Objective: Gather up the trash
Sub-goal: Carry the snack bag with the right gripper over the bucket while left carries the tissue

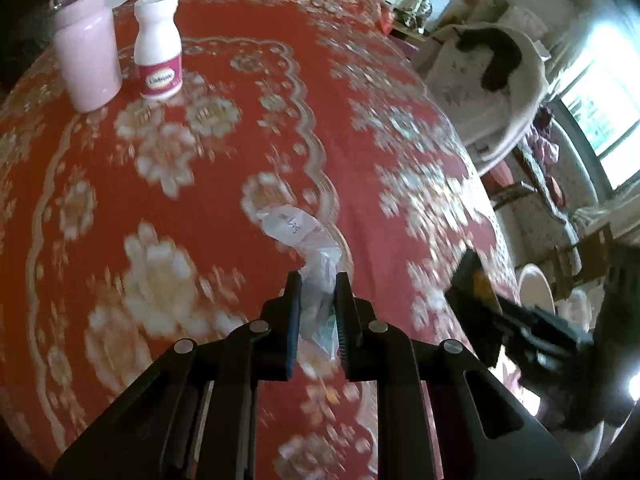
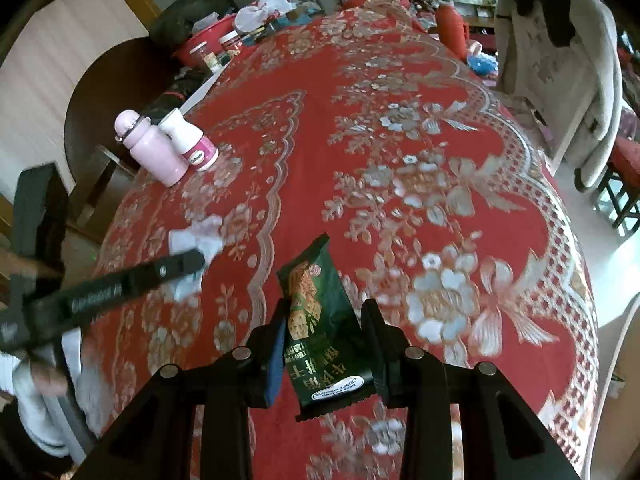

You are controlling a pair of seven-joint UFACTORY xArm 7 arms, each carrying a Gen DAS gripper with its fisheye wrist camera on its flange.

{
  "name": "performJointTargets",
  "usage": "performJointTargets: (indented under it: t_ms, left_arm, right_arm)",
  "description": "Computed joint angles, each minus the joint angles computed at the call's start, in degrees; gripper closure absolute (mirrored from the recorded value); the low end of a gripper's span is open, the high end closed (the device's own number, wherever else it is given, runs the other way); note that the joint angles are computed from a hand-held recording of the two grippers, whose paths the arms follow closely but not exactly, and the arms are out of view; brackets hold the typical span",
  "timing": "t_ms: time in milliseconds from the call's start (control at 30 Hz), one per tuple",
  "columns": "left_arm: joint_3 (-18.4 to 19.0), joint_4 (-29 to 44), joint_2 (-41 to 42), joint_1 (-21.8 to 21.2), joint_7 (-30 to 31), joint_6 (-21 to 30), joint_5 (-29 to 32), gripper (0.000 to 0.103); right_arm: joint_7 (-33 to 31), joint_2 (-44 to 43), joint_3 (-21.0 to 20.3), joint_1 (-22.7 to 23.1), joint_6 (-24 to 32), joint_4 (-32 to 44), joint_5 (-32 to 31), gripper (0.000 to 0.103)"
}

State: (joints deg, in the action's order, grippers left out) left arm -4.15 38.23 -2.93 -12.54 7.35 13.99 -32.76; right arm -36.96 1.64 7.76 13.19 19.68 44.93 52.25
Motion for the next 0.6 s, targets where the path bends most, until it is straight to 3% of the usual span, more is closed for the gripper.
performJointTargets:
  t_ms: [300,433,600]
  left_arm:
    - [-4.97,-4.63,-4.29,-1.57,-22.46,-2.61,19.67,0.089]
    - [-7.46,-3.59,-4.05,-2.07,-32.58,-2.28,29.13,0.089]
    - [-9.00,-0.88,-2.52,-4.02,-40.68,-1.54,37.19,0.089]
  right_arm:
    - [-3.33,-8.70,-3.94,0.20,2.01,-7.48,0.29,0.069]
    - [-3.57,-12.49,-6.81,-0.54,3.43,-10.42,-1.24,0.069]
    - [-3.02,-17.53,-10.51,-2.35,4.93,-13.95,-4.72,0.069]
